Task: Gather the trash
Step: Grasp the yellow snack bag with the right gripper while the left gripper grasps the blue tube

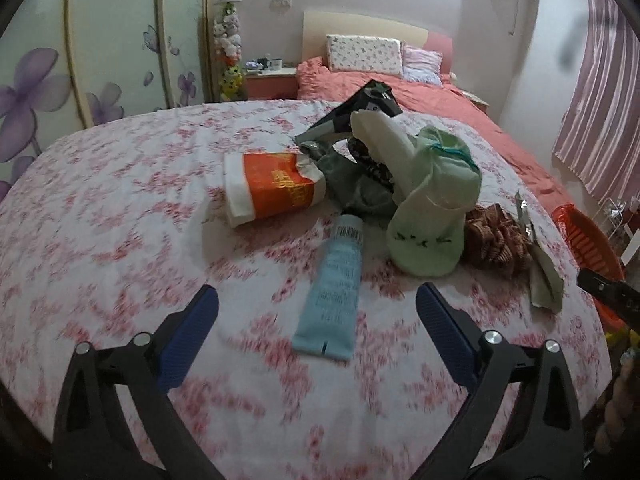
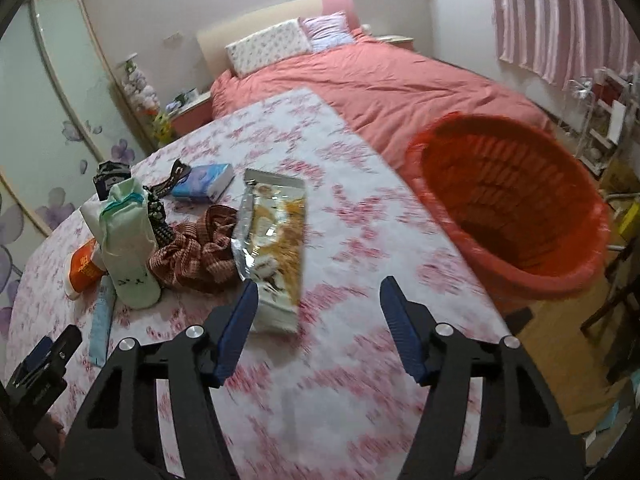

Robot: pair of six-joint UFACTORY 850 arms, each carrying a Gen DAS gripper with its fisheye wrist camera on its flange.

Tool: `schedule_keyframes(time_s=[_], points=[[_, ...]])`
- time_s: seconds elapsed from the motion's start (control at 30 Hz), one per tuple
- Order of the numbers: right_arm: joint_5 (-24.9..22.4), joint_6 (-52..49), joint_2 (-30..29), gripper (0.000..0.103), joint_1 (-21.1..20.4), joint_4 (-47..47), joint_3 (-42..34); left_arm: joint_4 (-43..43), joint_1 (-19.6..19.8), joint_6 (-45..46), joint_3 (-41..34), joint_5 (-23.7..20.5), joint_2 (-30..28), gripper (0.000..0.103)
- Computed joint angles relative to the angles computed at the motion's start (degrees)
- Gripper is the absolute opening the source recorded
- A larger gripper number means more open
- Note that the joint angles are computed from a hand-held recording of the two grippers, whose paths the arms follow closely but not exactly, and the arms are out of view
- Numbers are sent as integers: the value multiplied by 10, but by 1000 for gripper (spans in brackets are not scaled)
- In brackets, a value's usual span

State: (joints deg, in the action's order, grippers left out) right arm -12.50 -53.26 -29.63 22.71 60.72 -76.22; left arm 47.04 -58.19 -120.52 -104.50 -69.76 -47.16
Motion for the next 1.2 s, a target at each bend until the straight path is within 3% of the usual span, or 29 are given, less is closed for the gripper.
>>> schedule_keyframes(time_s=[0.17, 0.23, 0.33, 0.47, 0.6, 0.8, 1.0, 1.07, 1.2], points=[[-19, 26, -23, 64, 15, -53, -26, -9, 20, 28, 6, 29, -2, 86], [-15, 77, -35, 64, 21, -115, -38, -11, 26, 32, 10, 43, 0, 83], [-32, 133, -53, 55, 21, -171, -59, -8, 33, 22, 30, 81, 9, 80], [-23, 113, -51, 40, 19, -158, -56, -22, 43, 25, 38, 97, 10, 72], [-14, 100, -57, 35, 20, -146, -61, -15, 45, 25, 36, 94, 7, 63], [-8, 76, -61, 34, 18, -120, -63, -8, 45, 29, 25, 92, 0, 45], [-1, 83, -63, 34, 20, -128, -65, -7, 55, 38, 5, 96, -11, 43], [-4, 58, -62, 33, 18, -104, -63, -4, 57, 41, 4, 102, -12, 29], [-4, 26, -60, 31, 15, -70, -60, 2, 57, 35, 13, 109, -6, 28]])
